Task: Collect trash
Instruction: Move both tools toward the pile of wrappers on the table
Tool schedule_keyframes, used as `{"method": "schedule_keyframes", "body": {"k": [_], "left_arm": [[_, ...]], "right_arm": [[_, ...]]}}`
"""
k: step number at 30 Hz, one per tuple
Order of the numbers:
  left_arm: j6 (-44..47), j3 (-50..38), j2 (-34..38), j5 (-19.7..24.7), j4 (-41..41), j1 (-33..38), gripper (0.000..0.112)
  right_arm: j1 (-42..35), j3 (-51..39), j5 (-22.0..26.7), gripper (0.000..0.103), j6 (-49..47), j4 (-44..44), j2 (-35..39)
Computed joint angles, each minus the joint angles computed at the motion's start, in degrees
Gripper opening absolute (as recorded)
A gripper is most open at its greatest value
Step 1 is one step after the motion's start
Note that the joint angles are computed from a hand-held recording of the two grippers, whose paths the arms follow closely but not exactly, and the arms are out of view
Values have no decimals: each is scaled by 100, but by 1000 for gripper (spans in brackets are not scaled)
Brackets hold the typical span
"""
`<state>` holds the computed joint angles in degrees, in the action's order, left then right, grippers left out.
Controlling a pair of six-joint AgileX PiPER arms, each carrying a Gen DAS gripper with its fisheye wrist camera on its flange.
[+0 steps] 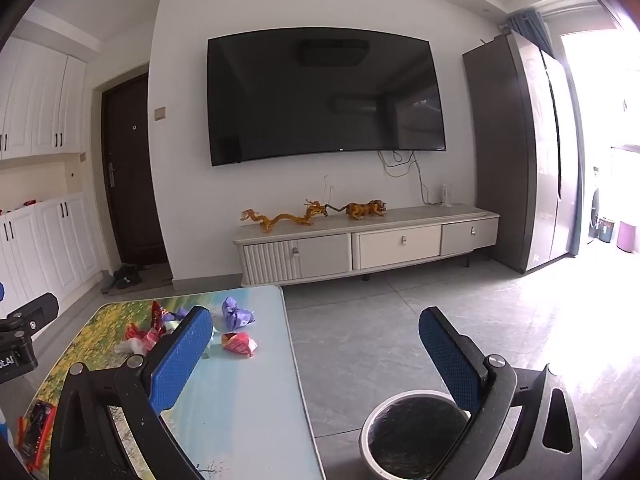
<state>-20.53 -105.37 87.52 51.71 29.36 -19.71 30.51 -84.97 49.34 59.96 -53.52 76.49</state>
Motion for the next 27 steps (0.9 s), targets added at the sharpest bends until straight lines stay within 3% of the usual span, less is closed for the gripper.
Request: {"method": "schedule_keyframes", "body": {"k": [4, 11, 27], "left_arm": [[-94, -463, 331, 220, 176, -171, 103], [86, -912, 731, 236, 71, -220, 103], [1295, -2689, 1931, 954, -1202, -65, 103]], "right_arm": [[-91, 19, 26, 103, 14, -103, -21], [-100, -41, 250, 103, 85, -357, 32], [-540, -75, 269, 103, -196, 186, 211]]}}
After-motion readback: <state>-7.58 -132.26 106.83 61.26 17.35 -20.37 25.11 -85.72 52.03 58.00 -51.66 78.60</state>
